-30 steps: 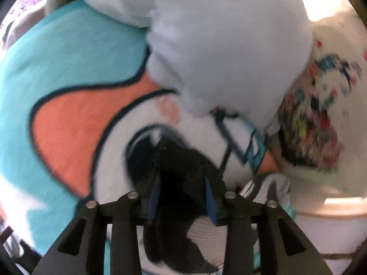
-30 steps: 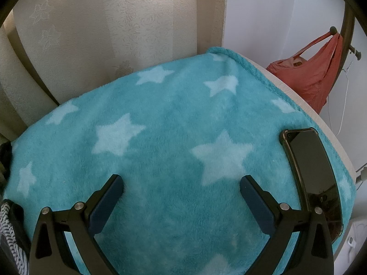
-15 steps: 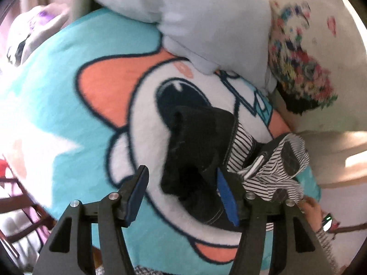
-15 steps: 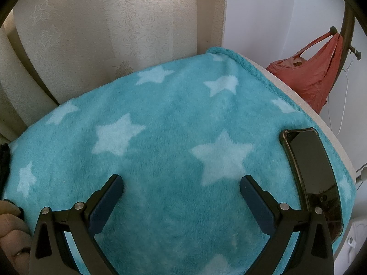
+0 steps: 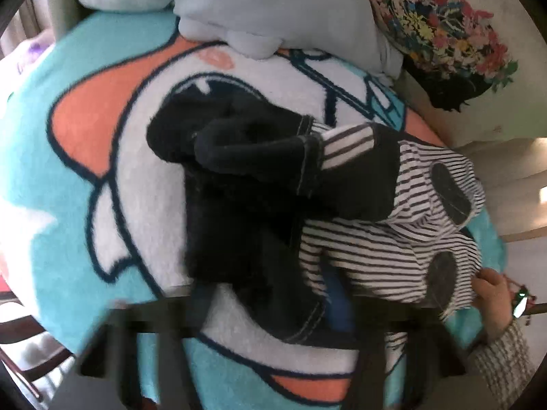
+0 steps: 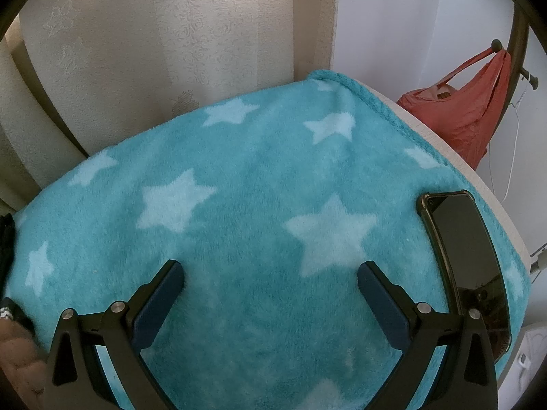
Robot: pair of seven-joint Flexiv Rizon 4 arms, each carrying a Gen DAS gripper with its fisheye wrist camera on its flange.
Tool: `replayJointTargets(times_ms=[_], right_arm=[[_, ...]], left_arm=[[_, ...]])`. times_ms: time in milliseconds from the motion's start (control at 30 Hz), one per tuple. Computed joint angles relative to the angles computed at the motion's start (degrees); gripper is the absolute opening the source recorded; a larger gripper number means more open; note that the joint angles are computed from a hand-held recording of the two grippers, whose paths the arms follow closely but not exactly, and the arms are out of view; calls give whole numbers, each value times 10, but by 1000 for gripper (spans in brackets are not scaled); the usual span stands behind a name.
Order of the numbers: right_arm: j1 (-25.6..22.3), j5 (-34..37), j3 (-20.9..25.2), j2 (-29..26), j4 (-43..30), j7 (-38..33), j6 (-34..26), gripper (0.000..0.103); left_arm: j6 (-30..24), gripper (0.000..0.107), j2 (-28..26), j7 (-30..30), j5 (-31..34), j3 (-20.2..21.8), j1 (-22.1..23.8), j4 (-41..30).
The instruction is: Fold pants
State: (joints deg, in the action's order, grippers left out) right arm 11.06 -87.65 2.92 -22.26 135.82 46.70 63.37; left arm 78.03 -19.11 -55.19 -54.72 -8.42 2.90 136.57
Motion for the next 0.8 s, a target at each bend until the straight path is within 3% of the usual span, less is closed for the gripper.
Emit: replayJointTargets(times_ms=[33,67,233,367,467,567,800], right_arm=[[0,0,0,0,0,0,0,103],[0,0,0,0,0,0,0,103],[0,1,0,0,0,0,0,103],[1,1,0,0,0,0,-1,103],[1,1,0,-1,0,0,-1,103],[1,2,0,0,0,1,-1,103],[1,2,0,-1,-1,1,-1,103]], left_arm=[[-21,10,3,1,2,3,7,-2],[-34,10,6,-2,-3,6,11,-1],[-56,9,45,-6,0,45,18,26],[-52,14,64,-20,47,77,16,50],[-93,17,67,15,17,75,37,53],[-144,25,101,102,-71,86,55,71],[-149,27,140,112,-82,131,60,57]])
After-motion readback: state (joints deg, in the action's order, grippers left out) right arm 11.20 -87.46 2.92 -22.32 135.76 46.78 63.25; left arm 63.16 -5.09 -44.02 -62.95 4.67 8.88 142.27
